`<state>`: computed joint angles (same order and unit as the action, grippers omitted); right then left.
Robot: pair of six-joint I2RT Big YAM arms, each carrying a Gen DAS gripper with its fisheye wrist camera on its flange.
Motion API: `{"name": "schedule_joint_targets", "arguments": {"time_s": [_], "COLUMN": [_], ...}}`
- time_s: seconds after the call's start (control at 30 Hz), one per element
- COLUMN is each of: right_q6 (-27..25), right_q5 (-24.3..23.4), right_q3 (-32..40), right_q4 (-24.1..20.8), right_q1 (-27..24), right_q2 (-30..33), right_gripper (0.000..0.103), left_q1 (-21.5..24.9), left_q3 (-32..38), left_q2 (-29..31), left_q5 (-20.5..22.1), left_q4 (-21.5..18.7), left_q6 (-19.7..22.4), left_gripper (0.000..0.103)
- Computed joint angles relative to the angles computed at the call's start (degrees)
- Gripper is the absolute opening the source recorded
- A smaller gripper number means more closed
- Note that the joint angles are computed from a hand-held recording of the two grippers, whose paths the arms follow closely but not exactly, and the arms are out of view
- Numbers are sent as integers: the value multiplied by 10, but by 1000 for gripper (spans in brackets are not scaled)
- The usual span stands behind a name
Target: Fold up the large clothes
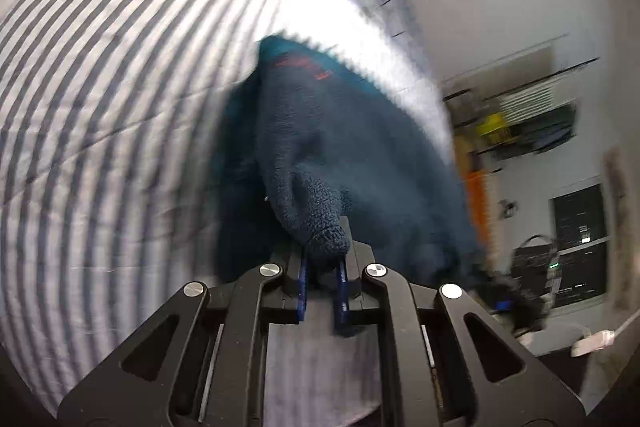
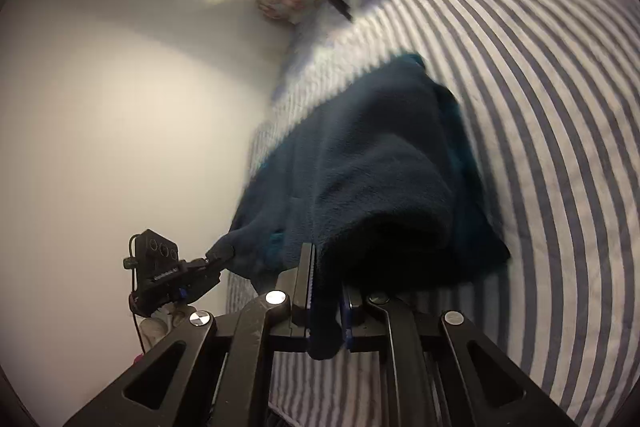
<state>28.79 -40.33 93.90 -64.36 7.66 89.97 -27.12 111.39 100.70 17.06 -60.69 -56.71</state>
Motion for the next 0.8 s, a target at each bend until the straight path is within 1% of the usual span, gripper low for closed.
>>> {"name": "schedule_joint_targets", "arguments": {"time_s": [0.07,0.13,0.2,0.27,0.3,0.33,0.37,0.4,0.43,0.47,0.5,0.53,0.57,0.6,0.63,0.7,0.73,0.8], "right_q6": [-25,-42,-61,-81,-90,-95,-117,-137,-155,-173,-187,-193,-196,-188,-166,-120,-104,-89], "right_q5": [36,53,67,73,78,83,84,80,74,65,60,60,55,49,41,40,43,39], "right_q3": [-8,-13,-2,14,23,37,47,53,57,61,64,64,54,53,49,46,47,50], "right_q4": [-41,-49,-61,-76,-85,-92,-106,-115,-121,-127,-126,-121,-114,-104,-85,-59,-53,-54], "right_q1": [10,20,27,31,33,35,33,30,25,19,13,7,-3,-9,-18,-27,-28,-28], "right_q2": [17,20,18,15,13,20,15,10,3,-5,-12,-19,-34,-35,-35,-22,-13,10], "right_gripper": [8,8,8,10,14,24,32,35,36,38,39,43,45,45,46,62,67,66], "left_q1": [-2,-6,-10,-12,-13,-13,-15,-16,-17,-20,-21,-22,-24,-26,-29,-33,-38,-43], "left_q3": [-21,-36,-22,-8,2,19,31,38,46,58,61,67,77,92,105,138,163,214], "left_q2": [8,9,12,12,16,22,22,21,17,12,7,3,-1,-1,0,12,27,59], "left_q5": [3,2,-14,-28,-34,-43,-62,-72,-83,-104,-116,-132,-142,-155,-167,-174,-178,-174], "left_q4": [-23,-27,-44,-63,-74,-93,-111,-120,-128,-137,-139,-137,-134,-135,-130,-130,-135,-151], "left_q6": [10,21,46,64,68,77,85,90,99,109,111,113,117,121,122,138,145,147], "left_gripper": [9,10,10,13,19,22,24,27,27,27,27,27,27,27,27,27,27,27]}}
